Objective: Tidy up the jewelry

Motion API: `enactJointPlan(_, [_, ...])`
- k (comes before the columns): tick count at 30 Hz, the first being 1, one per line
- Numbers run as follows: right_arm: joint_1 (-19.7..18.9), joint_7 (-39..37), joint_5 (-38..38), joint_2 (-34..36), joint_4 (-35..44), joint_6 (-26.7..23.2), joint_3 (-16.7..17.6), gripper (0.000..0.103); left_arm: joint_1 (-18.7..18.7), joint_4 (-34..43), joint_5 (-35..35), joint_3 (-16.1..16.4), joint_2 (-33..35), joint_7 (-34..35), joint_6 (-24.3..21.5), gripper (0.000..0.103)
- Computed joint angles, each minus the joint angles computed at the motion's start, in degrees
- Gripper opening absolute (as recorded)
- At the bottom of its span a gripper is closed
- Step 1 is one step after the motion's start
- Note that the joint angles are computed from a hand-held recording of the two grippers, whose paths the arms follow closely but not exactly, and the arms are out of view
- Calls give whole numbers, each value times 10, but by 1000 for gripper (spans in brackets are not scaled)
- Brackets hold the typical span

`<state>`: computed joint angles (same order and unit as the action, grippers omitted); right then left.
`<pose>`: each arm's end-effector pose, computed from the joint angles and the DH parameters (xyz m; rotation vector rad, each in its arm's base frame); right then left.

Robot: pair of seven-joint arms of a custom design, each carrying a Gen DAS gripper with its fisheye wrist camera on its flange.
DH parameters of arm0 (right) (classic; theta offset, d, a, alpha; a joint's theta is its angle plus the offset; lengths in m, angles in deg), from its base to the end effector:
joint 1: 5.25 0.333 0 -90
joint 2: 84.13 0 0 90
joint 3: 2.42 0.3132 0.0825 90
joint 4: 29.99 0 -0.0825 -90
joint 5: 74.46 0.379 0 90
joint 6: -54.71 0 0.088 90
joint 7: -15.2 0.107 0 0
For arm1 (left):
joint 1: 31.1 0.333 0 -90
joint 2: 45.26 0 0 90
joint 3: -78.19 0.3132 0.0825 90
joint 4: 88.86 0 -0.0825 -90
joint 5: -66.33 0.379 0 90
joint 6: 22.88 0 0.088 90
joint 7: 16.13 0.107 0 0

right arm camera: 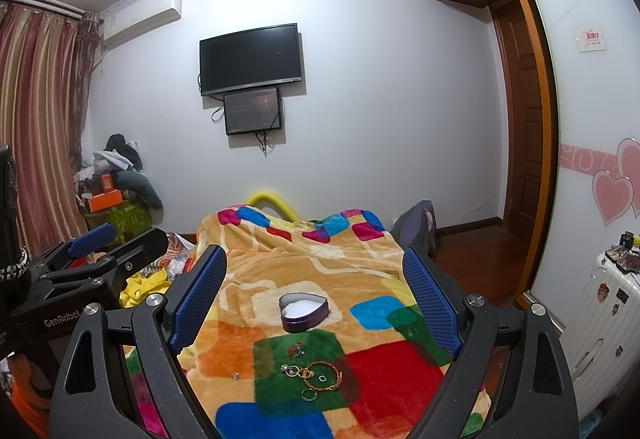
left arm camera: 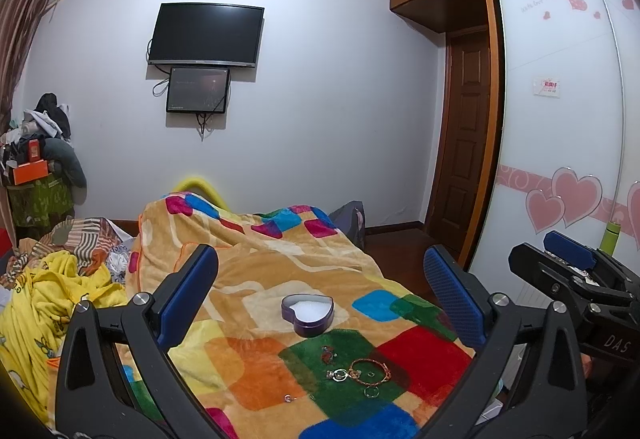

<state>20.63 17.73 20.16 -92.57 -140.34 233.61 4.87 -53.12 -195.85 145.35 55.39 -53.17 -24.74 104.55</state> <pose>0.4867 0.2215 0.6291 -1.5590 0.9424 -0.6212 0.4097 -0.3842 0.6443 -1.5197 1.1650 -1.0572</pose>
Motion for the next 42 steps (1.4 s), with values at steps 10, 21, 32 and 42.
enactJointPlan(10, [-1, 132, -130, 24, -4, 8, -4, 88, 9, -2, -40, 16, 11, 19, 20, 103])
enactJointPlan(21, [-52, 602, -588, 93, -29, -28, -12, 88, 28, -23, -157, 53, 45, 77, 45, 102])
enactJointPlan(32, [-62, 701, -697, 144, 1, -131, -28, 80, 41, -60, -295, 76, 82, 182, 119, 75])
enactJointPlan(42, [-64, 676, -692, 168, 20, -209, -23, 58, 44, -86, -399, 81, 104, 262, 178, 50])
